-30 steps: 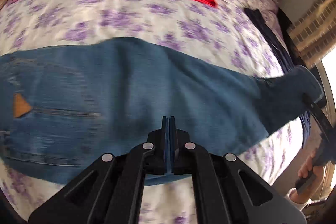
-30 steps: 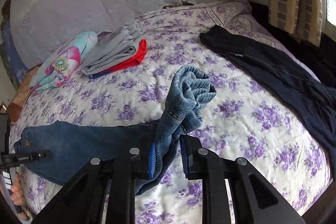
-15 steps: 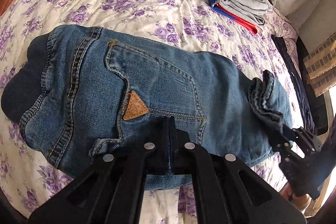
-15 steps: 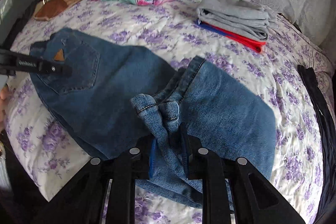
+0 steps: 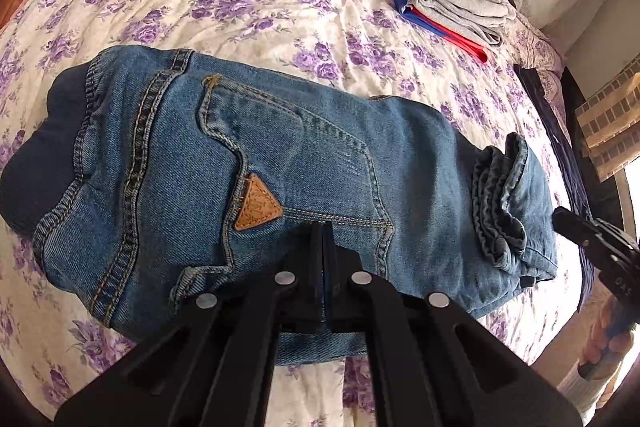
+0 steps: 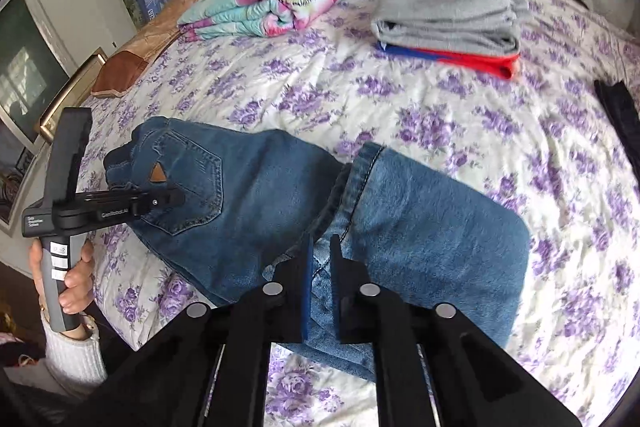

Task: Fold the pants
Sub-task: 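Lay the folded leg on the jeans and open the right tool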

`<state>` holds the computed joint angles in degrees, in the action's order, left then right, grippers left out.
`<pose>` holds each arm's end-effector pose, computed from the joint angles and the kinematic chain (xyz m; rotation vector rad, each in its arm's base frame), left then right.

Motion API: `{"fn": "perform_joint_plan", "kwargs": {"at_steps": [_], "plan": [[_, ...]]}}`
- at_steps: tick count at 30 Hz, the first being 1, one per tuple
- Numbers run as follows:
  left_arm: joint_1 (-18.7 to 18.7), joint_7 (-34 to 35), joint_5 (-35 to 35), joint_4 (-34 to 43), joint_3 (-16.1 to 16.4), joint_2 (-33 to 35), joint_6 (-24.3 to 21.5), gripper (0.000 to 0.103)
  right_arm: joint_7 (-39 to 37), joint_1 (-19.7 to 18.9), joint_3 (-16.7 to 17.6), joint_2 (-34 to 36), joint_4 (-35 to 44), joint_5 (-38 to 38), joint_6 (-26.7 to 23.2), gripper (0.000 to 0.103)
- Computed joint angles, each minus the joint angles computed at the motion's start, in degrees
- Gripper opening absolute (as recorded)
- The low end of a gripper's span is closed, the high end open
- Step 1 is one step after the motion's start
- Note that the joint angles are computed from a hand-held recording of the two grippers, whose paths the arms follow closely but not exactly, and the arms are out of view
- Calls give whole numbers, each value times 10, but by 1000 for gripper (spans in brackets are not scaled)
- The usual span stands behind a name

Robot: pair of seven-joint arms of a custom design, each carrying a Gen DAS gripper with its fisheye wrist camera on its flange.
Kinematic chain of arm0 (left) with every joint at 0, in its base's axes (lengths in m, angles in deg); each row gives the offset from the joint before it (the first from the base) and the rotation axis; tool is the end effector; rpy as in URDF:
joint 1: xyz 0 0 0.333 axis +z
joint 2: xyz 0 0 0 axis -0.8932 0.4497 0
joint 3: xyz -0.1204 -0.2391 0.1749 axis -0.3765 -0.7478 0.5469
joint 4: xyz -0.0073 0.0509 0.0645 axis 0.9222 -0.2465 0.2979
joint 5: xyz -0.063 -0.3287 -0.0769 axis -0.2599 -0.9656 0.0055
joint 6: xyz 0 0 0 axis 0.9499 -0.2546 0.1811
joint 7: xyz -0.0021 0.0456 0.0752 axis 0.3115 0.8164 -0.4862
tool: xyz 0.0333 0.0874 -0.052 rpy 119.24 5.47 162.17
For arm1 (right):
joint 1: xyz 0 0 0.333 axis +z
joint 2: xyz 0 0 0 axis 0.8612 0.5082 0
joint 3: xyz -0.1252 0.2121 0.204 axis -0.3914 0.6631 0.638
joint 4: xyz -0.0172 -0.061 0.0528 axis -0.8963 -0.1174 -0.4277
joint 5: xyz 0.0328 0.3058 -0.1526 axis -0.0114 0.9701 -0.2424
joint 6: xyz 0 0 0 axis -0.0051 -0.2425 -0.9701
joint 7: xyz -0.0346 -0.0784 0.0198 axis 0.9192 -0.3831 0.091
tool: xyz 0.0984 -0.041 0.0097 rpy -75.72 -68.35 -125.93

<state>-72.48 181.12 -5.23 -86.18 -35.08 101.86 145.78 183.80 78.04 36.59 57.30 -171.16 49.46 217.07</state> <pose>0.7050 -0.2319 0.4863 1.6849 -2.4458 0.7810 0.5437 0.2185 0.5171 -1.7310 1.9365 -0.4249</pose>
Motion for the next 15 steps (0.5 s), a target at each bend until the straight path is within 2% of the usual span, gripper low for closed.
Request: {"fn": "perform_joint_plan", "kwargs": {"at_steps": [2, 4, 5, 7, 9, 11, 13, 15], "plan": [[1, 0, -1, 1, -1, 1, -1, 1, -6, -2, 0, 24, 9, 6, -8, 9], [1, 2, -1, 4, -1, 3, -2, 1, -43, -13, 10, 47, 10, 65, -9, 8], [1, 3, -1, 3, -1, 3, -2, 1, -39, -9, 7, 52, 6, 65, -4, 8], [-2, 1, 3, 10, 1, 6, -5, 1, -41, -3, 3, 51, 6, 62, -7, 8], [-6, 0, 8, 14, 3, 8, -6, 1, -65, -11, 9, 51, 24, 98, -31, 8], [-7, 0, 10, 10, 4, 5, -2, 1, -80, -15, 8, 42, 31, 114, -26, 8], [-5, 3, 9, 3, 2, 2, 3, 1, -35, -5, -13, 32, 36, 65, -5, 8], [-4, 1, 7, 5, 1, 4, 0, 1, 22, 0, -33, 39, 57, 9, -13, 8]]}}
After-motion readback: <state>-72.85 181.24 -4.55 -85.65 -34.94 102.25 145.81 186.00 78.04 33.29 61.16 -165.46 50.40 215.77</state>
